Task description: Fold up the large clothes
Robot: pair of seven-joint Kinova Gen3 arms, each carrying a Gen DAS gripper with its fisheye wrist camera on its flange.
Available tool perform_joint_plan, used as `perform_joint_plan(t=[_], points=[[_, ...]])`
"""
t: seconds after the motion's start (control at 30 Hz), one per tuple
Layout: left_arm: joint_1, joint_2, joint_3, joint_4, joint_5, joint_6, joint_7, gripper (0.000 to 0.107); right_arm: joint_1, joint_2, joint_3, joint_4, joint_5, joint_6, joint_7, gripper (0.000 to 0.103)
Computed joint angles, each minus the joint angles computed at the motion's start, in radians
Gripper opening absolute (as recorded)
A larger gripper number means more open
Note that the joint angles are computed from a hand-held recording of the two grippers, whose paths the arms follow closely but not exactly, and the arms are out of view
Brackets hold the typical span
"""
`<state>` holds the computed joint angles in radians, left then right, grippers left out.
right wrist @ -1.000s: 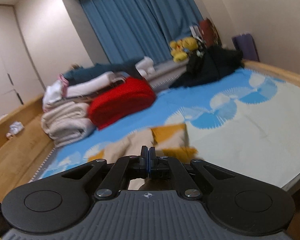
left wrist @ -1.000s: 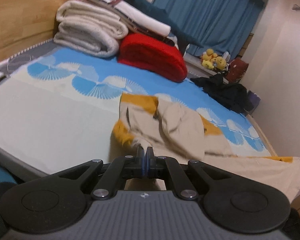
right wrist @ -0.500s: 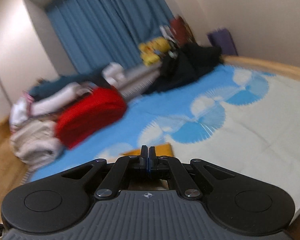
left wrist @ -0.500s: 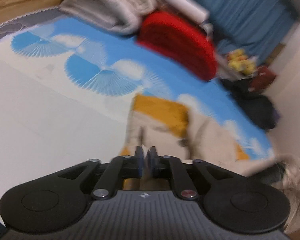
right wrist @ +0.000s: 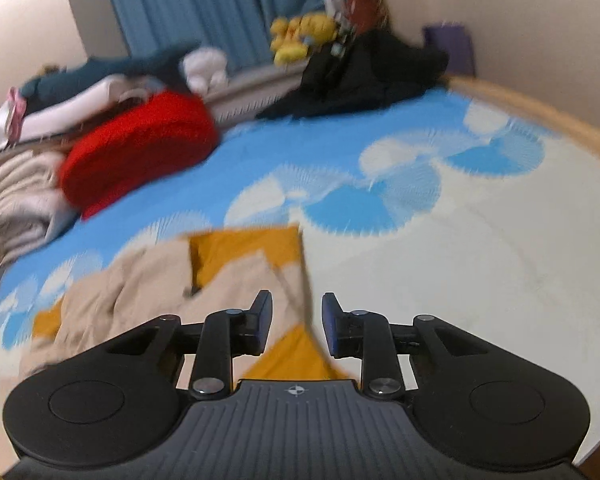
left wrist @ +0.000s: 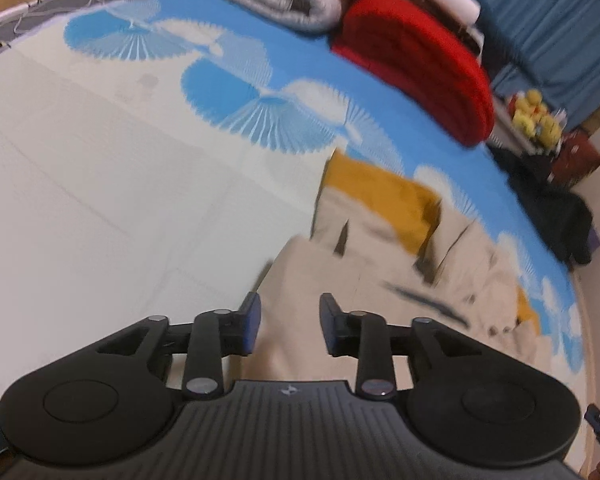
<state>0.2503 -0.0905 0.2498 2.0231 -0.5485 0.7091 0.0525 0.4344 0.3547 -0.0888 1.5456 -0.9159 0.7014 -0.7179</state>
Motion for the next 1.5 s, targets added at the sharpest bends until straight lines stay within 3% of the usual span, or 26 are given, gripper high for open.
perform_joint_plan(t=[0.17,0.33,0.4,0.53,0.73,0.8,0.83,0.9,0.93,0.97,1.07,1.13,1.2,1.27,1.37,1.5], points=[[0.009,0.056,-0.036,-0.031,0.096,0.037,-0.1,0.048,-0.029,0.043,0.01,-0.04,0.089,0.078,-0.021,0.037],[0.008,0.108,-0.084,-0.062,0.19,0.044,-0.209,0.057,-0.068,0.097,0.02,-0.107,0.177,0.14,-0.13,0.044],[0.002,0.122,-0.101,-0.068,0.23,0.035,-0.259,0.059,-0.07,0.125,0.012,-0.146,0.204,0.182,-0.163,0.044],[-0.005,0.151,-0.124,-0.082,0.291,0.032,-0.334,0.059,-0.097,0.161,0.008,-0.186,0.261,0.178,-0.226,0.049],[-0.004,0.176,-0.143,-0.096,0.317,0.031,-0.395,0.057,-0.121,0.228,0.001,-0.264,0.349,0.213,-0.32,0.051],[0.003,0.182,-0.145,-0.101,0.308,0.033,-0.398,0.054,-0.119,0.233,-0.009,-0.267,0.363,0.206,-0.32,0.05],[0.005,0.182,-0.147,-0.102,0.305,0.032,-0.401,0.047,-0.119,0.232,-0.012,-0.264,0.371,0.198,-0.317,0.05],[0.012,0.184,-0.149,-0.104,0.292,0.032,-0.393,0.028,-0.114,0.237,-0.018,-0.267,0.377,0.195,-0.317,0.05],[0.019,0.184,-0.15,-0.106,0.275,0.036,-0.38,0.013,-0.112,0.24,-0.02,-0.268,0.379,0.194,-0.319,0.05],[0.025,0.184,-0.149,-0.108,0.259,0.038,-0.373,0.005,-0.112,0.242,-0.021,-0.27,0.383,0.195,-0.321,0.05],[0.042,0.175,-0.145,-0.106,0.21,0.016,-0.357,0.002,-0.111,0.246,-0.024,-0.275,0.388,0.194,-0.328,0.05],[0.05,0.168,-0.143,-0.1,0.182,-0.006,-0.342,0.001,-0.114,0.241,-0.026,-0.271,0.396,0.188,-0.326,0.047],[0.055,0.159,-0.143,-0.094,0.157,-0.021,-0.309,0.001,-0.113,0.228,-0.036,-0.255,0.4,0.168,-0.298,0.02],[0.056,0.143,-0.144,-0.077,0.122,-0.049,-0.256,0.001,-0.102,0.208,-0.054,-0.226,0.388,0.136,-0.246,0.002],[0.051,0.125,-0.134,-0.058,0.077,-0.089,-0.212,0.001,-0.062,0.186,-0.086,-0.189,0.331,0.103,-0.165,0.0],[0.035,0.132,-0.123,-0.068,0.12,-0.097,-0.277,0.001,0.002,0.16,-0.112,-0.138,0.191,0.046,-0.091,0.0]])
